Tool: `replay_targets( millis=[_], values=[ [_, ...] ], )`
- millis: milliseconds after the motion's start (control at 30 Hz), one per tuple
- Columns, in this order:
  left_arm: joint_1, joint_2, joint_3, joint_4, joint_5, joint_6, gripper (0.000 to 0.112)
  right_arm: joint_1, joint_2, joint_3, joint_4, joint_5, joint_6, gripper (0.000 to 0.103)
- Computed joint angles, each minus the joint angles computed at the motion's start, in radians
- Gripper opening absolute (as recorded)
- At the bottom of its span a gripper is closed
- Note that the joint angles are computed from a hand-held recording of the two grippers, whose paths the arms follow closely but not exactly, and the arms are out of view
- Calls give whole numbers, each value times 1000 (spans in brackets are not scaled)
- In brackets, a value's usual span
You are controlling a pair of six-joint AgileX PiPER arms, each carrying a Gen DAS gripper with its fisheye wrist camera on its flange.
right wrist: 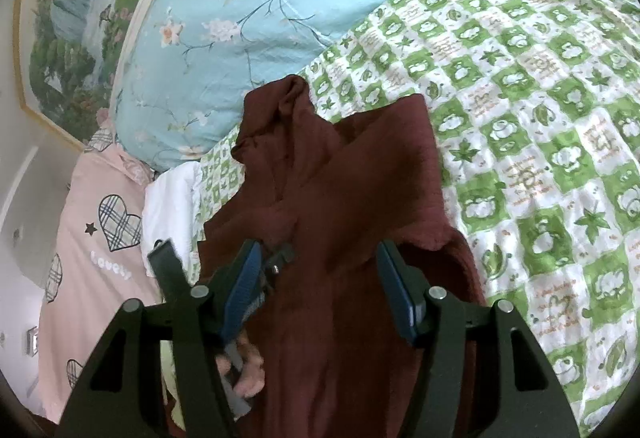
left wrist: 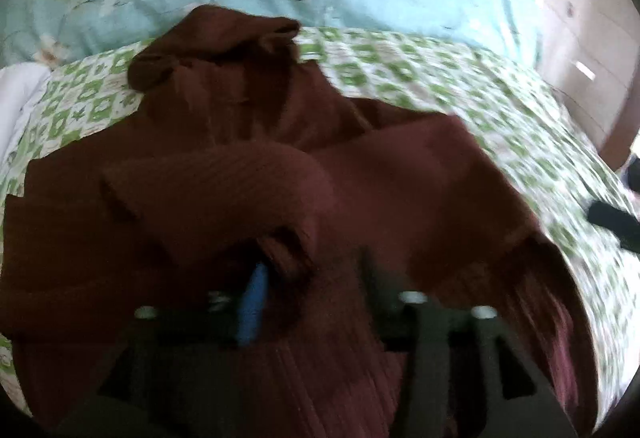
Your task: Fold large clothes
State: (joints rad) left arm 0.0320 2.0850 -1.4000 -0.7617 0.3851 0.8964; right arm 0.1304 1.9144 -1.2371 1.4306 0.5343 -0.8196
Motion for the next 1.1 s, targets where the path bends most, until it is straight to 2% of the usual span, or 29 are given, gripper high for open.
replay_targets(
  millis=[100,133,267,400,500,567,633,733,833,867,900,933,967,1000,1100],
  values=[
    [65,-121,168,-158,6,232,70,31,43,-60,-36,11,43,61],
    [99,-152,213,-196,17,295,70,44,58,-82,-55,14,64,61],
    [259,-225,294,-205,55,360,70,93,125,-169,-132,25,145,61],
    [394,-218,264,-151,3,279,70,148,208,-299,-273,31,293,61],
    [465,-138,147,41,-2,35,70,203,260,-411,-432,41,432,61],
    [497,-88,81,117,9,-68,70,247,311,-511,-513,88,503,61],
    [515,-54,42,156,6,-118,70,271,360,-585,-509,126,527,65],
    [534,-5,-11,137,56,-122,70,287,446,-701,-539,142,655,67],
    [540,16,-30,114,77,-91,70,274,526,-773,-405,151,631,67],
    [535,20,-33,116,77,-89,69,275,545,-792,-403,146,651,66],
    [526,24,-38,119,74,-96,69,279,564,-823,-432,142,694,61],
    [519,30,-47,123,78,-103,69,277,581,-852,-448,148,718,28],
    [514,35,-59,126,83,-110,69,272,589,-863,-431,154,705,7],
    [509,41,-71,129,87,-118,69,265,573,-834,-387,143,660,3],
    [499,51,-92,140,89,-135,68,236,405,-605,-246,35,419,3]
  ],
)
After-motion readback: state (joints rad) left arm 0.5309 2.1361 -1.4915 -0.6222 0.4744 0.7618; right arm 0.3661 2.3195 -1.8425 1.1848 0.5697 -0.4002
